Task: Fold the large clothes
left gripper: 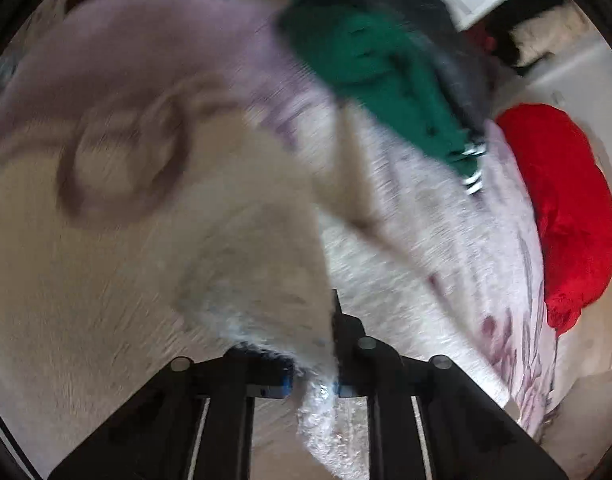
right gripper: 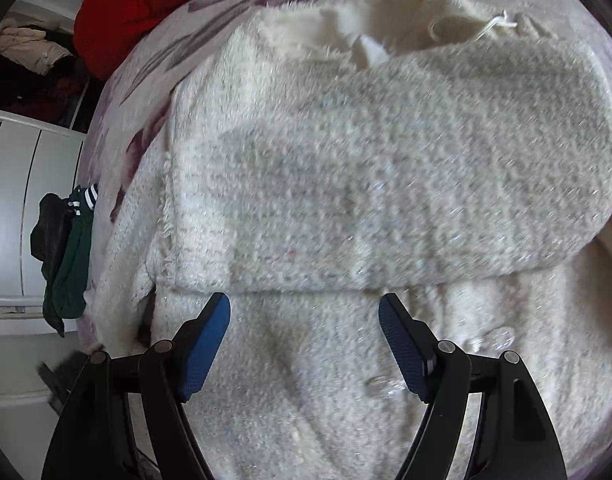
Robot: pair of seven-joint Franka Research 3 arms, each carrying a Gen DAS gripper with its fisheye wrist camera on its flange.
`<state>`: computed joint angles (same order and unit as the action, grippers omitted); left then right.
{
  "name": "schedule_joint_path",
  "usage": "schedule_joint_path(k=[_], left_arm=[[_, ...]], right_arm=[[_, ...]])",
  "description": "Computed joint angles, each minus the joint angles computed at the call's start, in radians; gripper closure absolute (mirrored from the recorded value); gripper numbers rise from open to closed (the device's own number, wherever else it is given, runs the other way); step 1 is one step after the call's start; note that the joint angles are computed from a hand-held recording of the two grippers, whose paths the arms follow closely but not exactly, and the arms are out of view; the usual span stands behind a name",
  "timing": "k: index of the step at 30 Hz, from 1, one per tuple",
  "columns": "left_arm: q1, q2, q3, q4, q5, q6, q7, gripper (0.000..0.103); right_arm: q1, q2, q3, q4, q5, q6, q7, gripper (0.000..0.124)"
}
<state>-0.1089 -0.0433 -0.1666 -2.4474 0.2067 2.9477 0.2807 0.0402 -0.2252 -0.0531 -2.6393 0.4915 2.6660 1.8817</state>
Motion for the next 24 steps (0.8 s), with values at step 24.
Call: schedule_joint_path(k=[24], left_arm=[[-0.642, 0.785, -0.269, 1.292, 0.123, -0.586, 0.857, 0.094]], right_arm=[[-0.554, -0.468, -0.140, -0.362, -0.221, -0.099, 0.022, 0.045]])
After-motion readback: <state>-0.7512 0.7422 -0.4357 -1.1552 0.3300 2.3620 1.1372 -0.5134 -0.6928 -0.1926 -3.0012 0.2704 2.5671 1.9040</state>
